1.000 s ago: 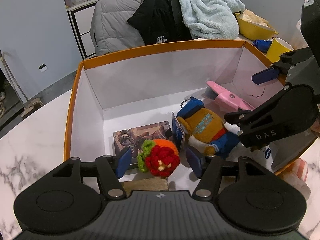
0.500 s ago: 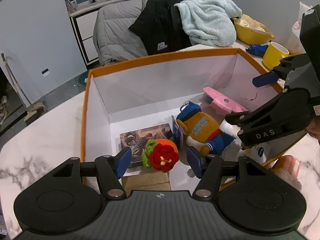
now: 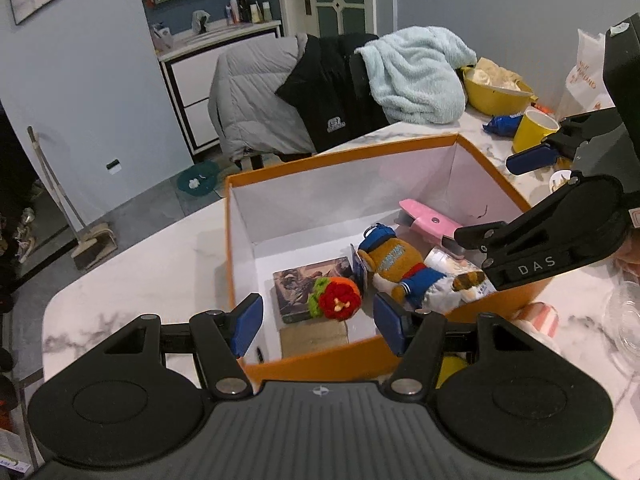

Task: Organize objects
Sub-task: 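Lift both tools out of the orange box toward the bunny and grey box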

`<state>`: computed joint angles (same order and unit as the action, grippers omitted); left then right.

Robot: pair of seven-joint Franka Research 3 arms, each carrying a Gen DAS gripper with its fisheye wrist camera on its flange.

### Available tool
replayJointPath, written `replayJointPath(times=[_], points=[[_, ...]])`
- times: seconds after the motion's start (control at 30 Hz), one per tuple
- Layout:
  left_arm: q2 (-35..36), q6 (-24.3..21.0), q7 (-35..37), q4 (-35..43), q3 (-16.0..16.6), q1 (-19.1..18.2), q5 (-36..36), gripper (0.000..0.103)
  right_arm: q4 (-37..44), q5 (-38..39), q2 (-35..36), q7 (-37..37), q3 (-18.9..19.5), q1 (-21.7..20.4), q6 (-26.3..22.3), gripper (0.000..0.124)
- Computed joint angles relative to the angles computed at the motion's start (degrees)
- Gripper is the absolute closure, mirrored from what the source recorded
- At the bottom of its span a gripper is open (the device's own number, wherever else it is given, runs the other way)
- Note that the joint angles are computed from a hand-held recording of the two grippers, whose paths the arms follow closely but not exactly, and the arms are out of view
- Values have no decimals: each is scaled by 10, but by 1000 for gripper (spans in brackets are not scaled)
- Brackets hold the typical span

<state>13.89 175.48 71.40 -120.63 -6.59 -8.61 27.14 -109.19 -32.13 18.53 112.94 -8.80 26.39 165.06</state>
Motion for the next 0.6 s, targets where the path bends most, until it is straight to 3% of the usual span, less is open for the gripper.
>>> replayJointPath(times=[0.27, 0.6], points=[[-85, 9, -60, -74, 20, -3, 67, 31, -57, -59, -63, 42, 13, 10, 3, 35], [-159, 25, -126, -139, -10, 47, 138, 27, -133, -127, -138, 82, 77, -27, 27, 35]])
